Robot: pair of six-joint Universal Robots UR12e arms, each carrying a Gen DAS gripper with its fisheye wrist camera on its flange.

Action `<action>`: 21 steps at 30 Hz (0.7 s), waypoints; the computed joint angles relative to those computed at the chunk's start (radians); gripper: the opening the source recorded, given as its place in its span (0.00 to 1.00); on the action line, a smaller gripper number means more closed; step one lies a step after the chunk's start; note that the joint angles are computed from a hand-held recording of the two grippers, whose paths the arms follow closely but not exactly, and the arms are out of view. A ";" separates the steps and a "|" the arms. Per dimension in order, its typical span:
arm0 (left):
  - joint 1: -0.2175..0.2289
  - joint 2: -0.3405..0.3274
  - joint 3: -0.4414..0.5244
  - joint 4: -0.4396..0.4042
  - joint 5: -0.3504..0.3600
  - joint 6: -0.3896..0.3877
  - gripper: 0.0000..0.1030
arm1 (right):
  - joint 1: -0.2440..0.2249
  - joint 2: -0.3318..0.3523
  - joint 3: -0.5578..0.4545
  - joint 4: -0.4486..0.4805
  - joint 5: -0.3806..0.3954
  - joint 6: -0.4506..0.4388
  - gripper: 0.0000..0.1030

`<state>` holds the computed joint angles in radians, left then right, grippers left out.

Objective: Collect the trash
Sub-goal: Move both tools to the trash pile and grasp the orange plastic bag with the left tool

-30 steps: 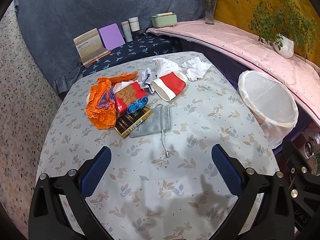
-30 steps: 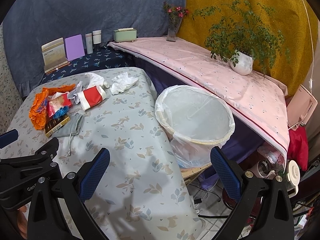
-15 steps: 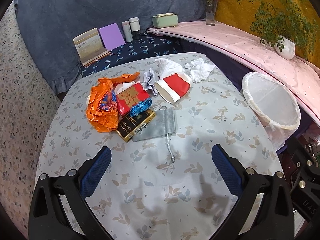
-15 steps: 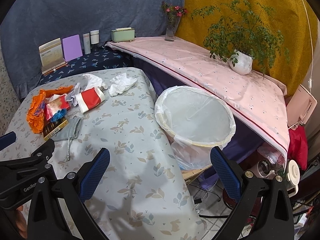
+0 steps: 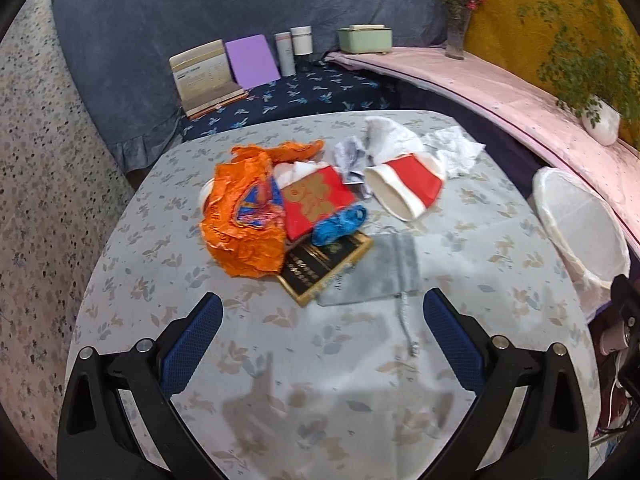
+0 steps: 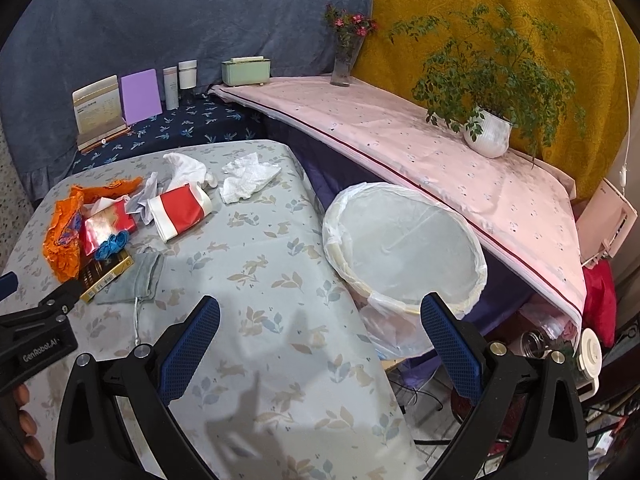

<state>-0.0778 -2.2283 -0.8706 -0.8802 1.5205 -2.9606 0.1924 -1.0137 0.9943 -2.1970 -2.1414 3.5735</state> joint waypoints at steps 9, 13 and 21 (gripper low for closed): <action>0.027 -0.097 0.140 -0.039 0.038 -0.022 0.93 | -0.002 0.089 -0.118 0.027 0.070 -0.023 0.93; 0.038 -0.141 0.210 -0.076 0.041 -0.047 0.93 | -0.001 0.131 -0.180 0.045 0.085 -0.030 0.93; 0.049 -0.231 0.357 -0.192 0.013 -0.069 0.93 | 0.002 0.215 -0.307 0.096 0.128 -0.047 0.93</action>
